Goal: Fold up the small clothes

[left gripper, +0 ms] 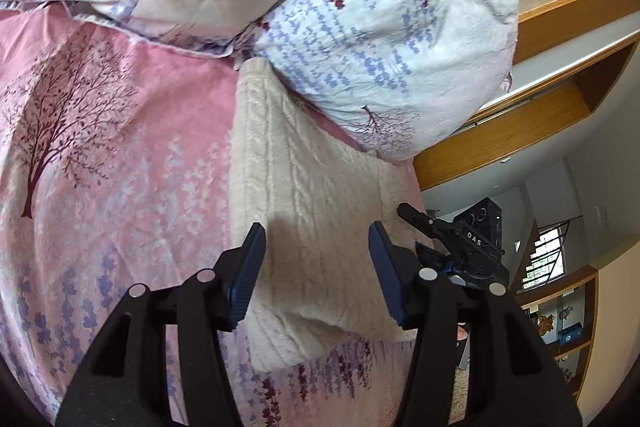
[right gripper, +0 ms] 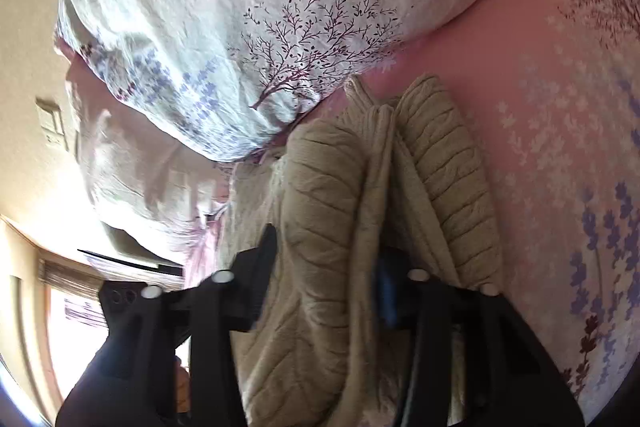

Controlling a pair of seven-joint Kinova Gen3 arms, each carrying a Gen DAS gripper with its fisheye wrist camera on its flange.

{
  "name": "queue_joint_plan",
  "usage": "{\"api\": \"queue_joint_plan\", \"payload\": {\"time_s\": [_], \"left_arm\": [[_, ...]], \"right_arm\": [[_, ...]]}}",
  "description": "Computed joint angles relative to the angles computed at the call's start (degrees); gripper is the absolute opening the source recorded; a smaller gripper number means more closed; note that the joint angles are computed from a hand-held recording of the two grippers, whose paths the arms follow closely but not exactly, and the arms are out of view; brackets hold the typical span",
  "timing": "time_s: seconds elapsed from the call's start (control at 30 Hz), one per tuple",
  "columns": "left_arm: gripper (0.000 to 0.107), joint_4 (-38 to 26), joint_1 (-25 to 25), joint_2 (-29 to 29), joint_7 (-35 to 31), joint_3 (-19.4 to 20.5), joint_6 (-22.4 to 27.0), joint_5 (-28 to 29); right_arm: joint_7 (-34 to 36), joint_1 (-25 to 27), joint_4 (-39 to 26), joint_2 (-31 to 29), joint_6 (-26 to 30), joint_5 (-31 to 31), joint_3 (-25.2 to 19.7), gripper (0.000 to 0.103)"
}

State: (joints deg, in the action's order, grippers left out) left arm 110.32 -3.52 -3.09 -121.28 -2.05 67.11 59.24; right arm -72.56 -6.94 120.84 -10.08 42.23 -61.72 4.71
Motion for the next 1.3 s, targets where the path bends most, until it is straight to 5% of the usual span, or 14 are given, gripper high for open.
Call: {"api": "queue_joint_plan", "payload": {"time_s": [0.2, 0.33, 0.43, 0.57, 0.67, 0.77, 1.0, 1.3], "left_arm": [[0.056, 0.2, 0.2, 0.2, -1.8, 0.5, 0.1, -0.9], [0.057, -0.3, 1.7, -0.6, -2.9, 1.3, -1.1, -1.8], [0.057, -0.5, 2.5, -1.3, -3.9, 1.4, -1.4, -3.0], [0.057, -1.1, 3.5, -2.3, -5.9, 1.4, -1.2, -4.3], [0.058, -1.1, 4.1, -4.5, -7.7, 0.9, -0.7, -6.3], [0.063, 0.8, 5.3, -9.5, -11.3, 0.1, -2.4, -9.4], [0.066, 5.3, 9.3, -20.1, -11.6, 6.0, -13.3, -22.5], [0.046, 6.3, 14.2, -17.6, -3.8, 11.1, -19.8, -29.3]], "right_arm": [[-7.5, 6.6, -1.9, -6.7, -11.9, 14.0, -15.4, 0.015], [-15.7, 10.0, -2.0, -9.6, -15.8, 23.1, -20.2, 0.015], [-19.9, 8.5, -1.5, -6.5, -13.9, 26.7, -16.3, 0.015], [-18.1, 1.0, 0.8, -6.3, -15.8, 24.0, -8.7, 0.016], [-23.4, 5.6, -1.6, -4.5, -11.2, 29.7, -11.6, 0.032], [-27.7, 8.2, 0.1, -9.4, -11.1, 33.2, -13.1, 0.044], [-18.6, -5.5, 3.5, -16.3, -6.6, 25.2, 0.0, 0.048], [-18.1, -2.7, 2.1, -11.6, -7.2, 24.9, -4.5, 0.043]]}}
